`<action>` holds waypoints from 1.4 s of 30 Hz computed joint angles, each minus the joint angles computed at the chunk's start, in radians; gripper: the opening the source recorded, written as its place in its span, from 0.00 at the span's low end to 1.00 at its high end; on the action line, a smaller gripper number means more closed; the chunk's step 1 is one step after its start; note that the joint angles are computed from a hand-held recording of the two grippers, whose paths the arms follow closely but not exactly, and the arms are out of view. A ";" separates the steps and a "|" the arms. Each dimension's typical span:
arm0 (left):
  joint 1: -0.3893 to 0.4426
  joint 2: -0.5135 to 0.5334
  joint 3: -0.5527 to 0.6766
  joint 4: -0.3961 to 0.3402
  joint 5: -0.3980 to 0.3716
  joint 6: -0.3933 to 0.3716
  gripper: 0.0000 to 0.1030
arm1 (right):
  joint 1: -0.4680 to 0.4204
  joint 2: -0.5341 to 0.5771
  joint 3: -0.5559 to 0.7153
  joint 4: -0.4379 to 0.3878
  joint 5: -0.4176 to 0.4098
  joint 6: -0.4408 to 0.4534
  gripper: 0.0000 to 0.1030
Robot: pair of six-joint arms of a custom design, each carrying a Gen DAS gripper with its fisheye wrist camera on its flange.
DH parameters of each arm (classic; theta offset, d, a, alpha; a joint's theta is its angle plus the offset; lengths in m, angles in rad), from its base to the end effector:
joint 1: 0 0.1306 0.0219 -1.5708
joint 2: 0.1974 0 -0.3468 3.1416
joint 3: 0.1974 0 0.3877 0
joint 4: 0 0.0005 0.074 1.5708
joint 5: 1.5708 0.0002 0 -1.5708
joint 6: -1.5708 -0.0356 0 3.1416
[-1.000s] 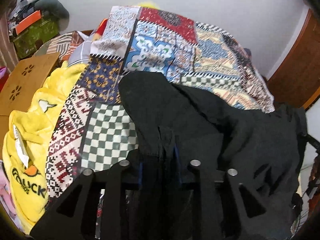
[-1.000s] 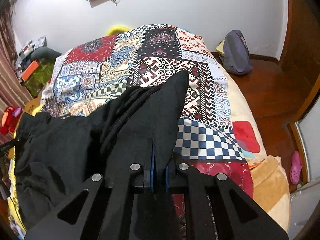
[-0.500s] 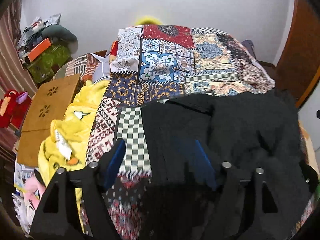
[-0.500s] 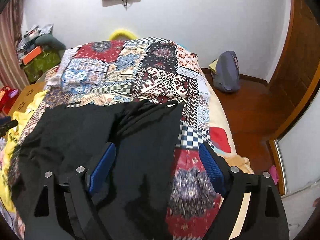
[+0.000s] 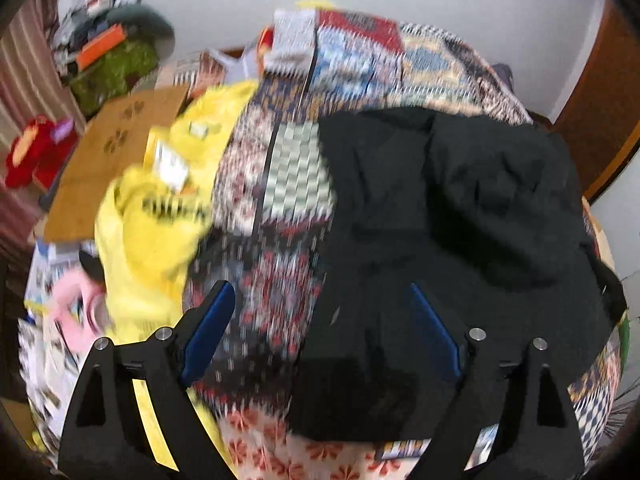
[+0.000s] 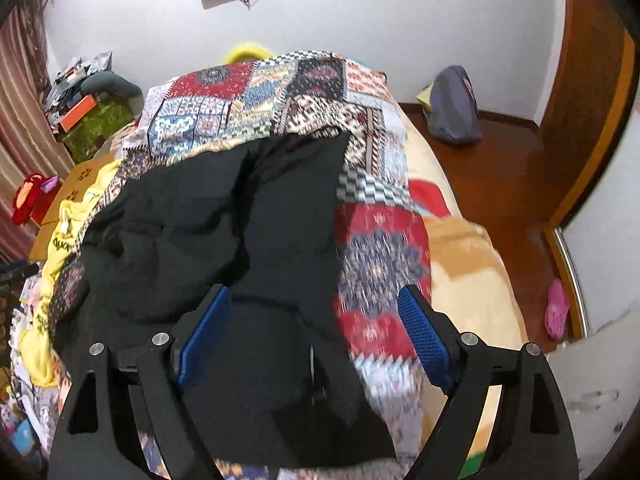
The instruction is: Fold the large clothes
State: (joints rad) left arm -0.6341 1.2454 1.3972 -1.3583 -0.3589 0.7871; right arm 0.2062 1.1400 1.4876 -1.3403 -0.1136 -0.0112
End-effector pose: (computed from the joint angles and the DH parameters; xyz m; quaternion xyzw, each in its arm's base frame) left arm 0.3285 -0.2267 0.4328 -0.1062 0.9624 0.0168 0.2496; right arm 0.3573 0.0784 0.5084 -0.1093 0.9509 0.0850 0.2770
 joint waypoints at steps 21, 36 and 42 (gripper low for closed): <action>-0.113 -0.095 -0.276 0.061 0.117 0.167 0.37 | -0.139 -0.111 -0.326 -0.026 -0.065 -0.118 0.81; -0.076 -0.098 -0.082 0.076 0.054 0.040 0.08 | -0.118 -0.128 -0.184 -0.058 -0.180 -0.025 0.09; 0.014 -0.005 0.090 0.122 0.094 -0.055 0.07 | -0.061 -0.004 0.017 -0.017 -0.187 -0.032 0.08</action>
State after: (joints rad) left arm -0.6200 1.2407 1.4876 -1.2364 -0.2654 0.7324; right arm 0.1447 1.1356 1.5046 -1.3575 -0.3003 -0.0428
